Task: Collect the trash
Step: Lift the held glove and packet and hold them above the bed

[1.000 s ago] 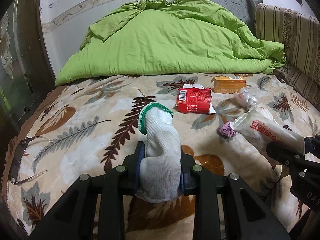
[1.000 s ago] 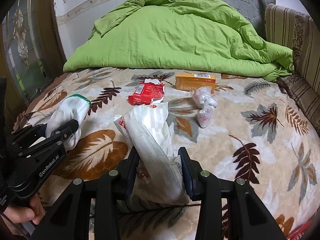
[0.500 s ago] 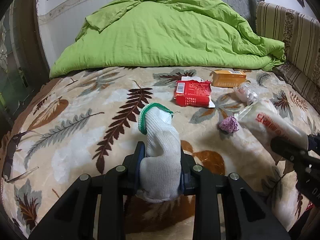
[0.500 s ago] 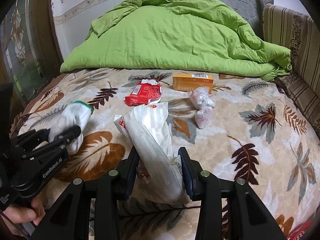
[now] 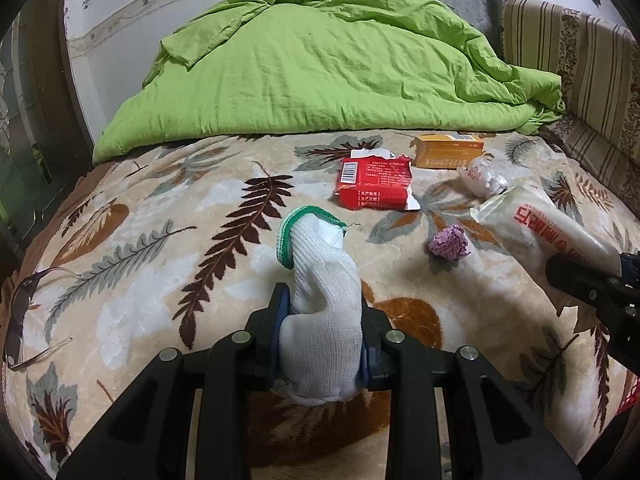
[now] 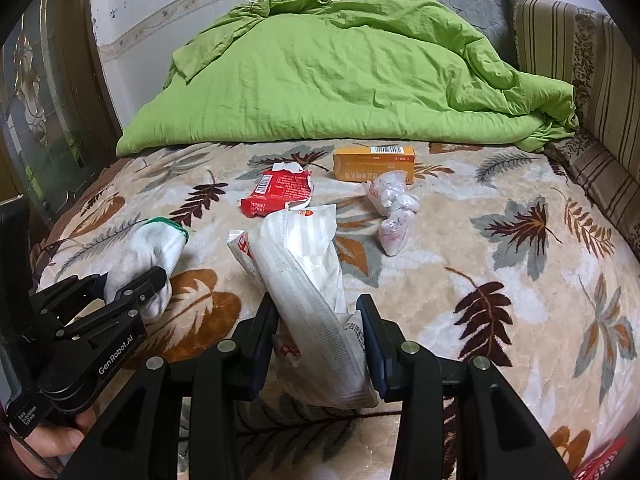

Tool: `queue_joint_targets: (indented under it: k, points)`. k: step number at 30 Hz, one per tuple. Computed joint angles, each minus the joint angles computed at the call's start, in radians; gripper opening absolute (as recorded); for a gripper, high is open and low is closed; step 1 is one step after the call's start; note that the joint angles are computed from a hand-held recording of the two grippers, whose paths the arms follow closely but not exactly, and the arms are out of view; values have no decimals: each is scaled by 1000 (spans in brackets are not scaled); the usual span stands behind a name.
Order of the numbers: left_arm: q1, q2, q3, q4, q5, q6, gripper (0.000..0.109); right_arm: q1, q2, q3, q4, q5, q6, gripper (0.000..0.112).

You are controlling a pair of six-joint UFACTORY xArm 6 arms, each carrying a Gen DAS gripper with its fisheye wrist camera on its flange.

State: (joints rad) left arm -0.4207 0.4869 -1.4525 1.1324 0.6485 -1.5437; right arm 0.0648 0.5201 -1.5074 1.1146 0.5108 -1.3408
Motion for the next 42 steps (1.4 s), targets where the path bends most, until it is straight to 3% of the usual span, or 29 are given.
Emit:
queue_joint_targets:
  k: [17,32,42]
  points:
    - [7,-3,7,-13,-20,7,28,7,20,-12,-80,-34,74,43]
    - [11,0,3,-18,-34,10,28,44,5,28,-75,-154,-2,43]
    - [8,7,-7,-20,-28,15,28,41,1,31,-68,-157,-4,43]
